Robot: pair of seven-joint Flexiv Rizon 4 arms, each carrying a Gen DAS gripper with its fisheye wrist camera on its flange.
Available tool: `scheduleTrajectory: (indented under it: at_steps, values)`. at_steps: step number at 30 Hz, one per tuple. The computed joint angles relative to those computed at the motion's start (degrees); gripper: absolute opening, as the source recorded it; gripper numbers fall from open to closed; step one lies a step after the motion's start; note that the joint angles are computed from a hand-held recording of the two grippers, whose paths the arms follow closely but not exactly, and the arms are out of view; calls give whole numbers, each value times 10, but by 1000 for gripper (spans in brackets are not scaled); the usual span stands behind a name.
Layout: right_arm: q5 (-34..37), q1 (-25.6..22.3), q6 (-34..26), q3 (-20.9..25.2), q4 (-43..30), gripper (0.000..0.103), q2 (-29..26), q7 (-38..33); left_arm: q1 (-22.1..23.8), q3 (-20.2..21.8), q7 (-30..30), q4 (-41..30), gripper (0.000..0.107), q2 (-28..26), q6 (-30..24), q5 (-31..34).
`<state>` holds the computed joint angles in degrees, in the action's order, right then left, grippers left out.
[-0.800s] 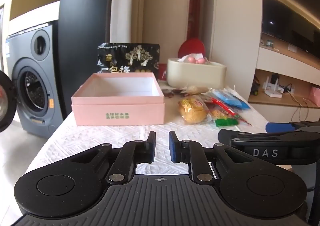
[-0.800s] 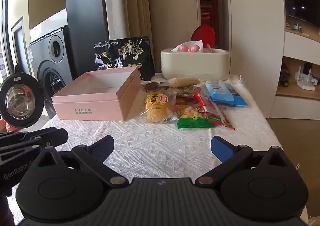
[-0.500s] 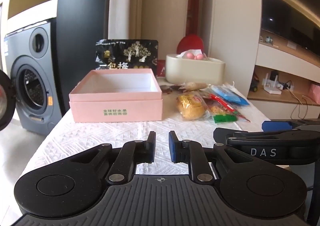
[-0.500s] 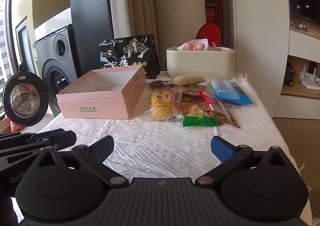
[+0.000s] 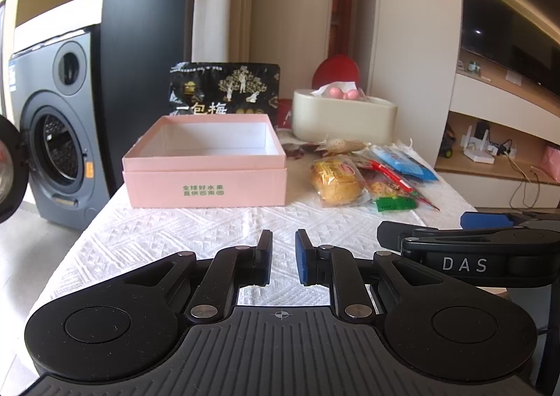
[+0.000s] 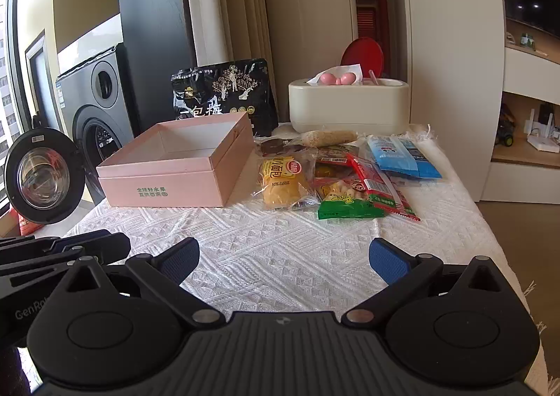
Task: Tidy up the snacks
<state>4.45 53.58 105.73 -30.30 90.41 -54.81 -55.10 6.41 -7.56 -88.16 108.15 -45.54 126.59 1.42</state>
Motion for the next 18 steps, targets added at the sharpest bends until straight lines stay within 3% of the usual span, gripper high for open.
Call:
scheduleTrajectory:
  at_steps: [18]
  values:
    - [-7, -4, -4, 6, 2, 103, 2, 3, 2, 0, -5, 7, 18, 3, -2, 2]
